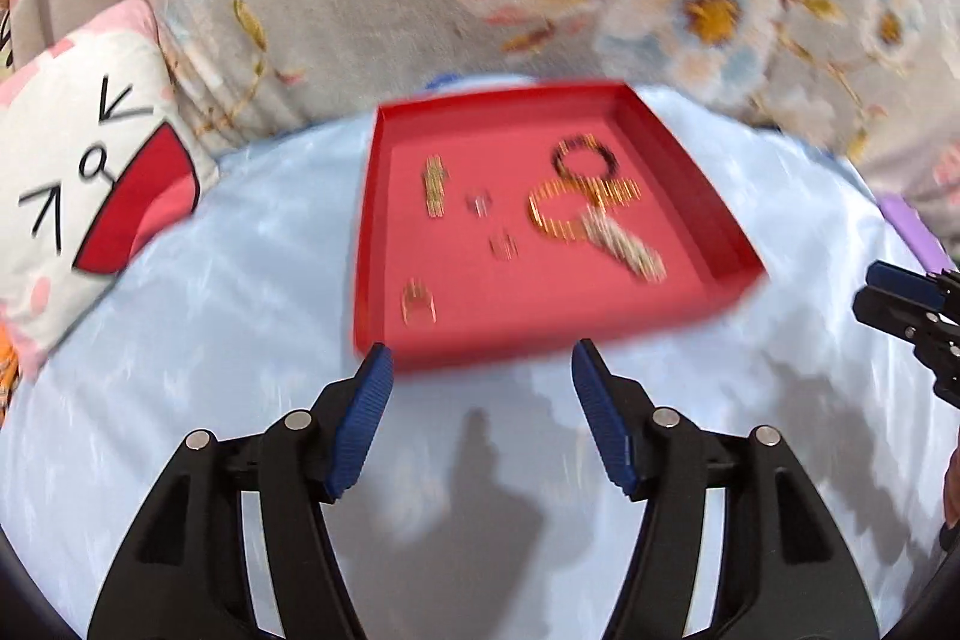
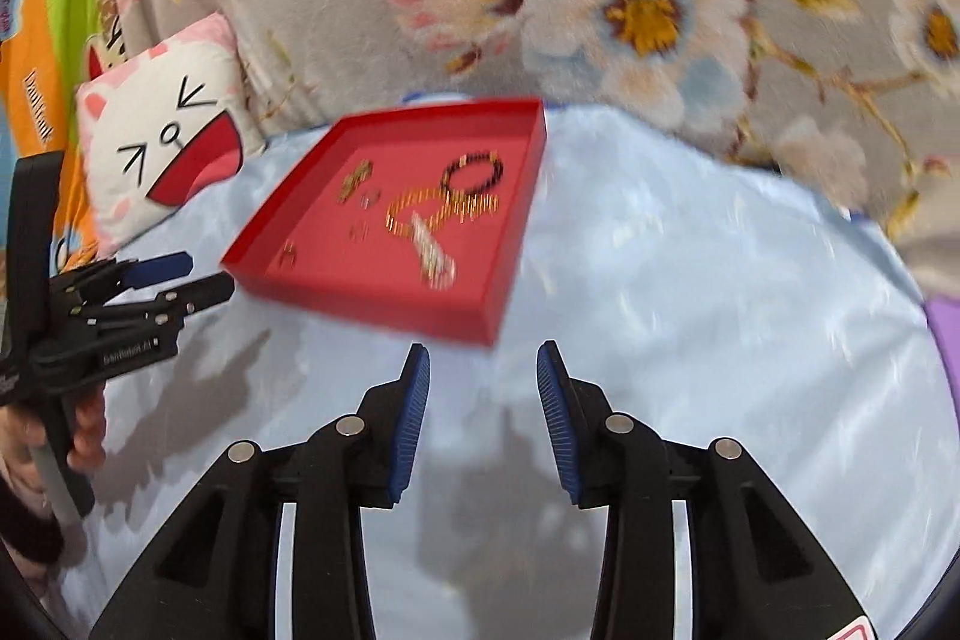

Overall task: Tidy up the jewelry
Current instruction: 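Release both items into the red box and withdraw both tools, then grasp the gold clover-charm chain with the left tool while the right tool grasps the second gold hoop earring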

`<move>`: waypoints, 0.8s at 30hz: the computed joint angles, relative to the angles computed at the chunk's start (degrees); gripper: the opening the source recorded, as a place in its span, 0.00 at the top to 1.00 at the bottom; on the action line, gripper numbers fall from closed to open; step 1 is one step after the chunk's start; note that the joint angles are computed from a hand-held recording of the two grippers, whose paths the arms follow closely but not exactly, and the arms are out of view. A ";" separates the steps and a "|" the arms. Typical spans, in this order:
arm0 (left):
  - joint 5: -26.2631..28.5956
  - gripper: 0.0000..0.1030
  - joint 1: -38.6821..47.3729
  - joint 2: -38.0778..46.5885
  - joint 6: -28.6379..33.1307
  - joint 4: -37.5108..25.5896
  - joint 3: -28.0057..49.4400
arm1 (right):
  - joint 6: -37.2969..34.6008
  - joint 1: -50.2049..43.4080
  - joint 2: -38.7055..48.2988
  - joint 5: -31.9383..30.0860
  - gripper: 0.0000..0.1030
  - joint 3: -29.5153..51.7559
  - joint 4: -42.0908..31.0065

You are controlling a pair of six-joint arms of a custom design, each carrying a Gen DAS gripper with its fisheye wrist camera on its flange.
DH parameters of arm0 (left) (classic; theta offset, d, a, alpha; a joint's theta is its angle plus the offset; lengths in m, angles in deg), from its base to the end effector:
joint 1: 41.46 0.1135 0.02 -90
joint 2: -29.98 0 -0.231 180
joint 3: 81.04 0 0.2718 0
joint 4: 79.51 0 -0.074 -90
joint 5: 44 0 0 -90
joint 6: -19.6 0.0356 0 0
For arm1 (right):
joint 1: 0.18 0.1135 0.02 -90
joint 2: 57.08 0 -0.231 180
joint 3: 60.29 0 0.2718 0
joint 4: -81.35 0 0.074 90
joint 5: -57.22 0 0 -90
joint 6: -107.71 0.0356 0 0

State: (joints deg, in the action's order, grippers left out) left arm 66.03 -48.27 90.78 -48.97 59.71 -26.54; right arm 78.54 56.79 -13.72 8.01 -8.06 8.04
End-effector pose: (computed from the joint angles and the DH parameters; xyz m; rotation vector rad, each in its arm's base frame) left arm 0.2474 -0.0418 0.2066 0.7292 2.2321 -0.2932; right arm 0.1090 0.1249 0.2229 0.2730 2.3066 0.0050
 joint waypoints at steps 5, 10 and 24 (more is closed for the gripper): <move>4.40 0.42 4.81 -12.06 6.94 -8.33 -8.93 | 30.74 23.67 8.40 3.06 0.64 1.22 -16.89; 7.71 0.42 10.12 -26.80 13.50 -16.92 -17.81 | 41.90 36.68 15.54 0.26 0.64 1.37 -16.22; 15.20 0.35 19.87 -36.31 25.07 -30.20 -22.95 | 33.77 36.76 27.01 -2.77 0.64 2.71 -2.61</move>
